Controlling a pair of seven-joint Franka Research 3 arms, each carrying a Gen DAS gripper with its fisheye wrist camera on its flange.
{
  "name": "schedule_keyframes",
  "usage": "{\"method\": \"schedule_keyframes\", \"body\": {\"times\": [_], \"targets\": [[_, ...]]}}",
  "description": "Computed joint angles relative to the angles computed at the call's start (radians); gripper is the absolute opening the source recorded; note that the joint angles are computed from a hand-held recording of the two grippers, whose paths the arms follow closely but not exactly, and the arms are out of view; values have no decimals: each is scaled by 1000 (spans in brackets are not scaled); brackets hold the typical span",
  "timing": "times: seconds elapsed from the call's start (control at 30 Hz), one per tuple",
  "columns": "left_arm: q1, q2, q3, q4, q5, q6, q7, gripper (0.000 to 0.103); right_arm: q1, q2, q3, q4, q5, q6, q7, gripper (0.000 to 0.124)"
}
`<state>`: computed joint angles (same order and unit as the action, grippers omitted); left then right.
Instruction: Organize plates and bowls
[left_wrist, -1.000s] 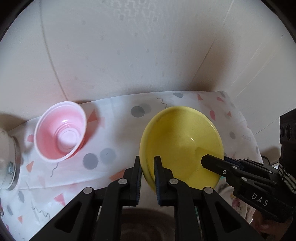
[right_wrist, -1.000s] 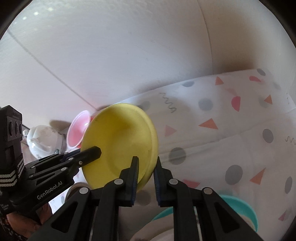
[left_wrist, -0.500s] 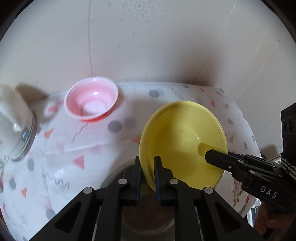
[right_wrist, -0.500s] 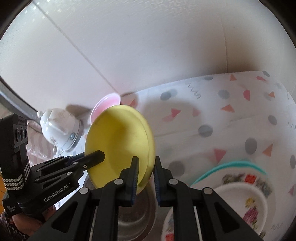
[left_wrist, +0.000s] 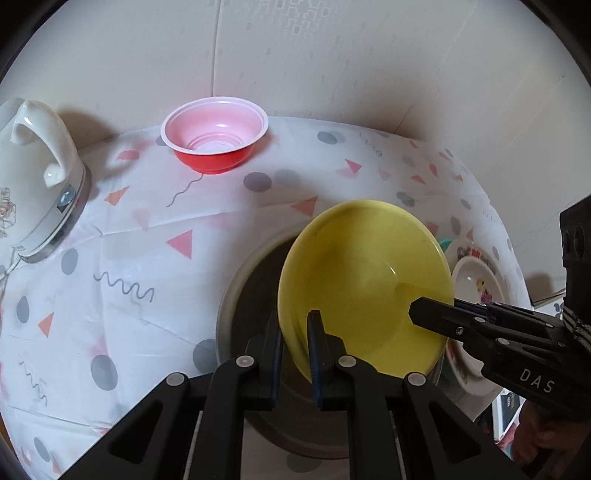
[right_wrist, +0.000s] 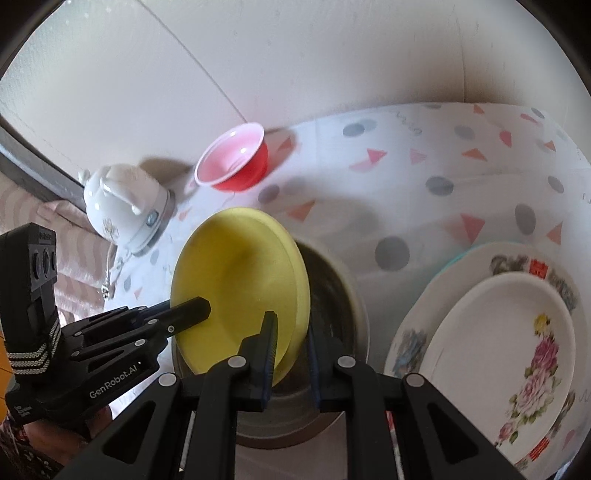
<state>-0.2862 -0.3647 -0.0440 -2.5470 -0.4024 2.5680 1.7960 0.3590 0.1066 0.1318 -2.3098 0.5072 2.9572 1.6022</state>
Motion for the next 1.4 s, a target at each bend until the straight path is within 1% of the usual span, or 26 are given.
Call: {"method": "schedule_keyframes", "body": {"times": [0.07, 0.23, 0.33, 0.47, 0.57, 0.7, 0.8, 1.07, 1.17, 1.23, 1.27, 1.33, 1.37, 1.4], "targets": [[5, -6, -9, -10, 22, 5, -5, 13, 8, 7, -8, 5, -34, -16, 30, 16], [8, -5, -2, -13, 26, -9, -13, 13, 9, 17, -7, 9, -47, -23, 49, 16], [9, 1, -7, -11, 35, -15, -20, 14, 21, 22, -21, 13, -106, -38, 92, 15], [9, 6, -10, -10, 38, -26, -24, 14, 19, 25, -25, 18, -136, -49, 117, 15], [12, 12, -13, -7, 44, -32, -30, 16, 16, 29, -24, 24, -145, -54, 126, 15], [21, 20, -18, -3, 53, -40, -45, 17, 23, 40, -39, 36, -202, -61, 172, 15], [23, 30, -18, 4, 52, -49, -47, 17, 21, 51, -43, 49, -221, -73, 193, 15], [37, 58, -44, 26, 102, -75, -69, 18, 25, 64, -55, 71, -279, -108, 246, 16], [32, 62, -46, 32, 103, -87, -63, 26, 29, 71, -61, 77, -307, -117, 277, 16], [28, 62, -44, 38, 91, -97, -59, 39, 28, 75, -61, 80, -313, -116, 287, 16], [25, 60, -42, 41, 80, -103, -53, 43, 32, 77, -65, 82, -326, -116, 299, 16], [20, 50, -39, 43, 60, -104, -40, 58, 36, 81, -68, 84, -345, -111, 313, 15], [22, 46, -46, 42, 69, -98, -48, 63, 35, 82, -68, 84, -350, -109, 315, 15], [28, 39, -57, 37, 93, -83, -61, 70, 36, 83, -70, 85, -359, -108, 318, 15]]}}
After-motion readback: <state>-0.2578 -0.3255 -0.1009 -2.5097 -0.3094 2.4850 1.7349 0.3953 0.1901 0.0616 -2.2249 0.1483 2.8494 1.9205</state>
